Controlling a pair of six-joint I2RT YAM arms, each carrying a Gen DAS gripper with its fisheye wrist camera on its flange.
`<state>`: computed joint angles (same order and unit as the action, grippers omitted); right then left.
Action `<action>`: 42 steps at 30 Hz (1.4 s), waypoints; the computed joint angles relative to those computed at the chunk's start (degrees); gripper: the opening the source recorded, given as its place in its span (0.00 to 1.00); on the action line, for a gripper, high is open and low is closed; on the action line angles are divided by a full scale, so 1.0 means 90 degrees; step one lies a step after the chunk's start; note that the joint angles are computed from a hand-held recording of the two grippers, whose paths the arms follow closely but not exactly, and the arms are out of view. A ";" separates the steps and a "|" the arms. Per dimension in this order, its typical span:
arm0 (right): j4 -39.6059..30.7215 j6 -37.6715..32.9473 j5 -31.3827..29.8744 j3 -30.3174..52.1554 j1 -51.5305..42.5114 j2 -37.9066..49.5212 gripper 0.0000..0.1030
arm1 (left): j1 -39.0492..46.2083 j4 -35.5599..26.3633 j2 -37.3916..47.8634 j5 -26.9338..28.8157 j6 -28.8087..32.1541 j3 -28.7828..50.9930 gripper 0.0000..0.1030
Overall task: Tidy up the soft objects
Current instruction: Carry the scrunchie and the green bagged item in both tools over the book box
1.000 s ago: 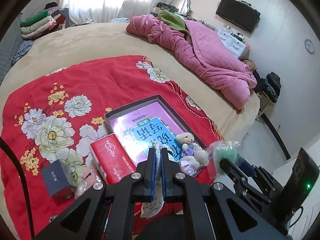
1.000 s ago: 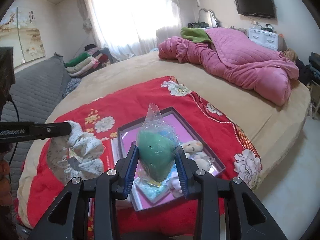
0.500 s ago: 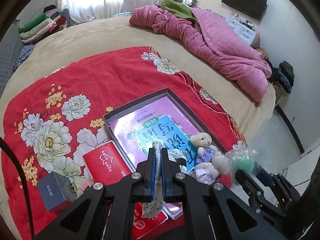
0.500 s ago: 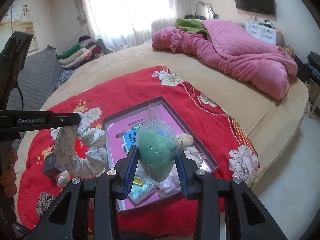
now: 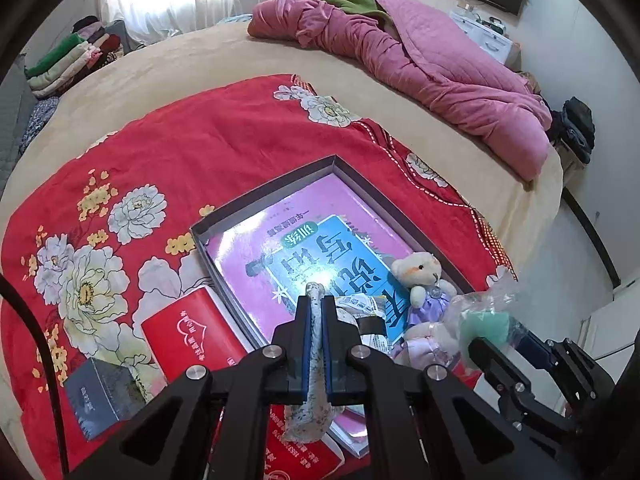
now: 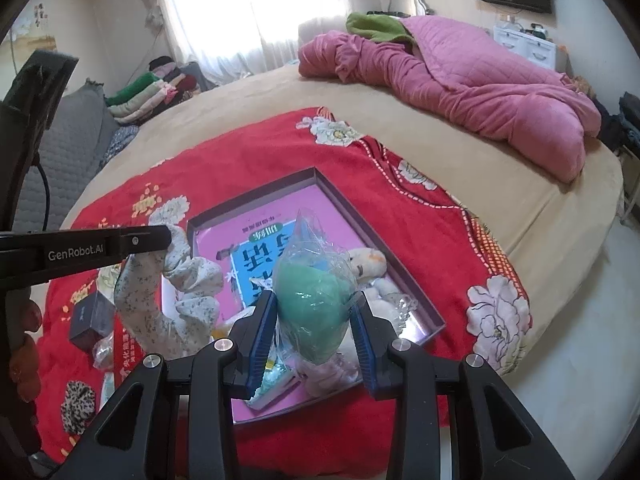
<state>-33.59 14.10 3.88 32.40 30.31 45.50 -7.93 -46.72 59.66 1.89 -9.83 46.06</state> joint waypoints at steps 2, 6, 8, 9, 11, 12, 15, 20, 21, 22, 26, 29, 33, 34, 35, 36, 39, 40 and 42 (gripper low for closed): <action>0.0075 0.0002 -0.0080 -0.0023 -0.0012 0.0112 0.37 | -0.0018 0.0070 0.0039 -0.0018 -0.0008 -0.0028 0.05; 0.0307 -0.0042 -0.0212 -0.0091 -0.0086 0.0417 0.37 | -0.0062 0.0234 0.0165 -0.0088 0.0021 -0.0079 0.05; 0.0403 -0.0068 -0.0321 -0.0122 -0.0158 0.0571 0.37 | -0.0049 0.0326 0.0265 -0.0066 0.0041 -0.0111 0.05; 0.0455 -0.0083 -0.0347 -0.0141 -0.0168 0.0639 0.37 | -0.0047 0.0356 0.0320 -0.0064 0.0045 -0.0117 0.05; 0.0540 -0.0089 -0.0372 -0.0159 -0.0152 0.0822 0.37 | -0.0050 0.0426 0.0443 -0.0051 0.0044 -0.0129 0.05; 0.0580 -0.0083 -0.0379 -0.0178 -0.0141 0.0871 0.37 | -0.0054 0.0460 0.0477 -0.0056 0.0034 -0.0141 0.05; 0.0714 -0.0086 -0.0424 -0.0213 -0.0134 0.1133 0.37 | -0.0064 0.0540 0.0574 -0.0068 0.0034 -0.0163 0.05; 0.0931 -0.0056 -0.0335 -0.0267 -0.0044 0.1428 0.38 | -0.0063 0.0615 0.0651 -0.0070 0.0034 -0.0169 0.05; 0.0974 -0.0065 -0.0309 -0.0260 -0.0044 0.1498 0.38 | -0.0061 0.0625 0.0662 -0.0058 0.0045 -0.0171 0.05; 0.1005 -0.0063 -0.0293 -0.0258 -0.0048 0.1559 0.38 | -0.0070 0.0641 0.0687 -0.0074 0.0047 -0.0173 0.05; 0.1113 -0.0040 -0.0251 -0.0240 -0.0127 0.1710 0.39 | -0.0077 0.0727 0.0807 -0.0096 0.0046 -0.0192 0.05; 0.1125 -0.0065 -0.0183 -0.0225 -0.0127 0.1719 0.39 | -0.0067 0.0764 0.0867 -0.0093 0.0047 -0.0209 0.05; 0.1107 -0.0066 -0.0074 -0.0218 -0.0120 0.1641 0.41 | -0.0049 0.0789 0.0933 -0.0067 0.0061 -0.0210 0.05; 0.1105 -0.0075 -0.0053 -0.0226 -0.0128 0.1605 0.41 | -0.0058 0.0793 0.0937 -0.0084 0.0059 -0.0209 0.05; 0.1111 -0.0075 -0.0028 -0.0221 -0.0137 0.1595 0.41 | -0.0058 0.0800 0.0955 -0.0083 0.0063 -0.0209 0.05; 0.1097 -0.0069 -0.0022 -0.0213 -0.0156 0.1570 0.43 | -0.0052 0.0805 0.0973 -0.0079 0.0054 -0.0208 0.05; 0.1046 -0.0057 -0.0005 -0.0218 -0.0185 0.1467 0.51 | 0.0036 0.0819 0.1026 0.0009 0.0040 -0.0206 0.05; 0.1034 -0.0064 -0.0035 -0.0219 -0.0200 0.1440 0.52 | 0.0067 0.0816 0.1044 0.0044 0.0040 -0.0202 0.05; 0.1009 -0.0056 -0.0024 -0.0221 -0.0184 0.1394 0.52 | 0.0118 0.0823 0.1078 0.0085 0.0043 -0.0194 0.05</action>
